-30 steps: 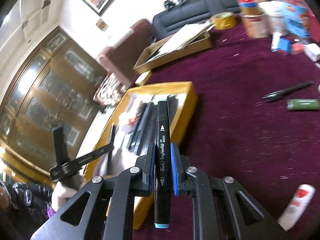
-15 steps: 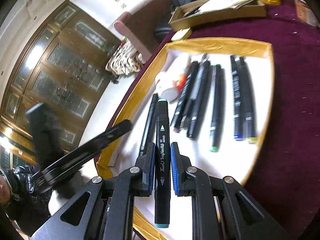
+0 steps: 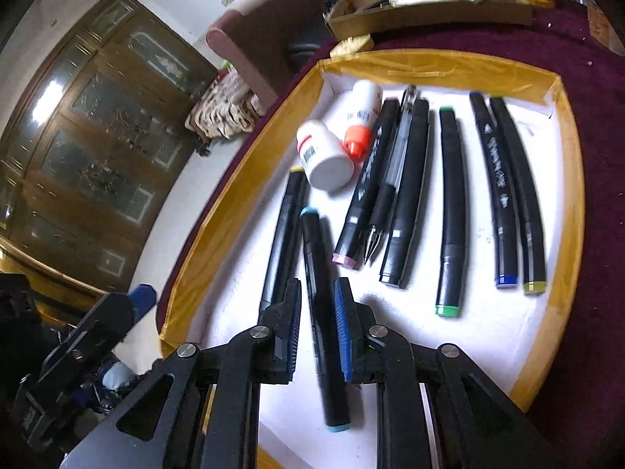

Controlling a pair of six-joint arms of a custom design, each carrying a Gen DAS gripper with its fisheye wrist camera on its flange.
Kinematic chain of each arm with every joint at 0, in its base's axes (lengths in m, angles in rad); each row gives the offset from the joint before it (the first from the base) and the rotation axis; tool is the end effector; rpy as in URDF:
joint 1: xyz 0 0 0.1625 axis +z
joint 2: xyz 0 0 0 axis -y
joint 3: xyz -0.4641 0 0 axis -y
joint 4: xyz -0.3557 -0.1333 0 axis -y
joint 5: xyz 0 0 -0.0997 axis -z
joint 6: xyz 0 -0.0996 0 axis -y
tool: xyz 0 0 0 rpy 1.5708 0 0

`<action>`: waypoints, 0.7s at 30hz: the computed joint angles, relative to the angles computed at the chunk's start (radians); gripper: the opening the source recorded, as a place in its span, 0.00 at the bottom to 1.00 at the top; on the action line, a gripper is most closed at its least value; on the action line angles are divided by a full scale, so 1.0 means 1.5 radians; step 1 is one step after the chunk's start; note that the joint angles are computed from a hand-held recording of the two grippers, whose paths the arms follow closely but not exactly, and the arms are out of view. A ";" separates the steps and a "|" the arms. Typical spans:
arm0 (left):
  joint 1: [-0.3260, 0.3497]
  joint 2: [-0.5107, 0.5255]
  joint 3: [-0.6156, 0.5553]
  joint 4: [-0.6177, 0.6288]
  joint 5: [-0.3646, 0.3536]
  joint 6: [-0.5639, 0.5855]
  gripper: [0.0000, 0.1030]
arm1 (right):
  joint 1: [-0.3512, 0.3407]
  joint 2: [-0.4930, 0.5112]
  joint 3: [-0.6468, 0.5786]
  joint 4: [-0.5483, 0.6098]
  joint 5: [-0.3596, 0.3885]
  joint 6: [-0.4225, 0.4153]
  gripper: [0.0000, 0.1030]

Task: Organize rigid objects
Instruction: 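Move both tools back to the table and grasp a white pill bottle with the right tool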

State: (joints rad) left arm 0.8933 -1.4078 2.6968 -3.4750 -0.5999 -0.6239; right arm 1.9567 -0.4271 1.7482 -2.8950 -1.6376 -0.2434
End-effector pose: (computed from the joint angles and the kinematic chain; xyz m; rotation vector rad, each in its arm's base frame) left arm -0.0127 -0.3596 0.2904 -0.3331 2.3768 -1.3547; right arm 0.3471 -0.5178 -0.0890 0.9516 -2.9242 0.0121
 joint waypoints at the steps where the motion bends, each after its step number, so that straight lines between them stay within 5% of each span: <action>1: 0.001 0.002 0.000 0.000 -0.001 -0.002 0.59 | -0.002 -0.008 0.009 -0.014 0.002 -0.006 0.21; 14: -0.038 0.060 -0.007 -0.013 -0.037 -0.007 0.59 | -0.110 -0.167 0.195 -0.227 0.027 -0.055 0.25; 21: -0.068 0.119 -0.033 -0.021 -0.078 0.037 0.61 | -0.189 -0.242 0.171 -0.309 -0.093 -0.048 0.28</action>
State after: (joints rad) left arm 0.7907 -1.2291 2.6475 -3.5060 -0.7167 -0.5689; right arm 1.6729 -0.7907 2.0051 -3.3580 -1.7777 -0.3156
